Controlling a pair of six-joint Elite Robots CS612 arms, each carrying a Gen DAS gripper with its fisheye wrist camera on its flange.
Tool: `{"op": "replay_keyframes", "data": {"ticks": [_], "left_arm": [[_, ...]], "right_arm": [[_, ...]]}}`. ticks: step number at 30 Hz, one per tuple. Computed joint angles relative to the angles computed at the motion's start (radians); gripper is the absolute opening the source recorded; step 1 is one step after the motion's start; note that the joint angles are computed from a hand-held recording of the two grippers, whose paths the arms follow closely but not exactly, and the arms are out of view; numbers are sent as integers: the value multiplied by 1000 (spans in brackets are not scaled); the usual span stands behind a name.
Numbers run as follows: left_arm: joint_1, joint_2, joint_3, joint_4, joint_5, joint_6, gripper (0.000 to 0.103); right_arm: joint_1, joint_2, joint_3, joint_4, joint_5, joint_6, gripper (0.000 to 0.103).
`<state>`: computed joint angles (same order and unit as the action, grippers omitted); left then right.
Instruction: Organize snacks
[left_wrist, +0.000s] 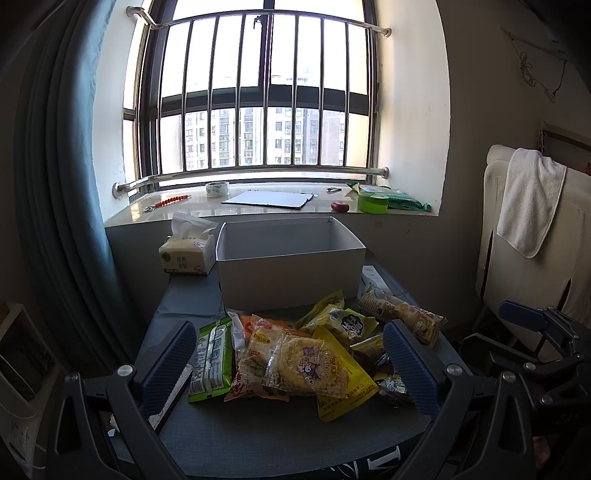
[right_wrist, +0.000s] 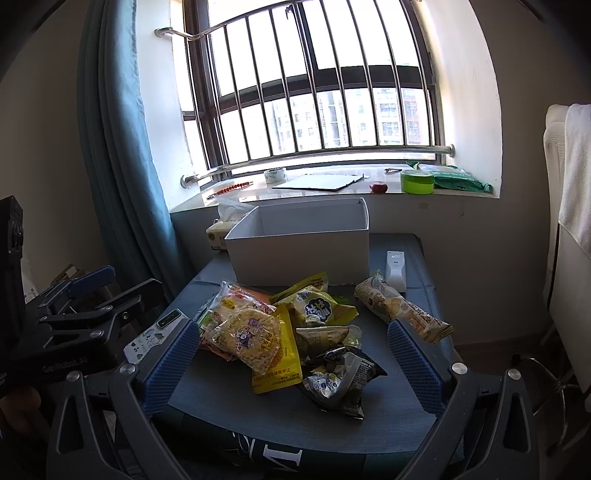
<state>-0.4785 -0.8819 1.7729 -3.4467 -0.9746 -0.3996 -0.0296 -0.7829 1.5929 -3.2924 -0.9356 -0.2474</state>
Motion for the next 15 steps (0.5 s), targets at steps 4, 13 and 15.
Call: {"op": "replay_keyframes", "data": {"ticks": [4, 13, 15], "left_arm": [[0, 0, 0, -1, 1, 1, 103], [9, 4, 4, -21, -23, -4, 103], [16, 11, 7, -55, -38, -4, 103]], "right_arm": [[0, 2, -3, 9, 0, 1, 103], [-4, 49, -73, 14, -37, -43, 103], [-1, 82, -133, 57, -71, -99, 103]]}}
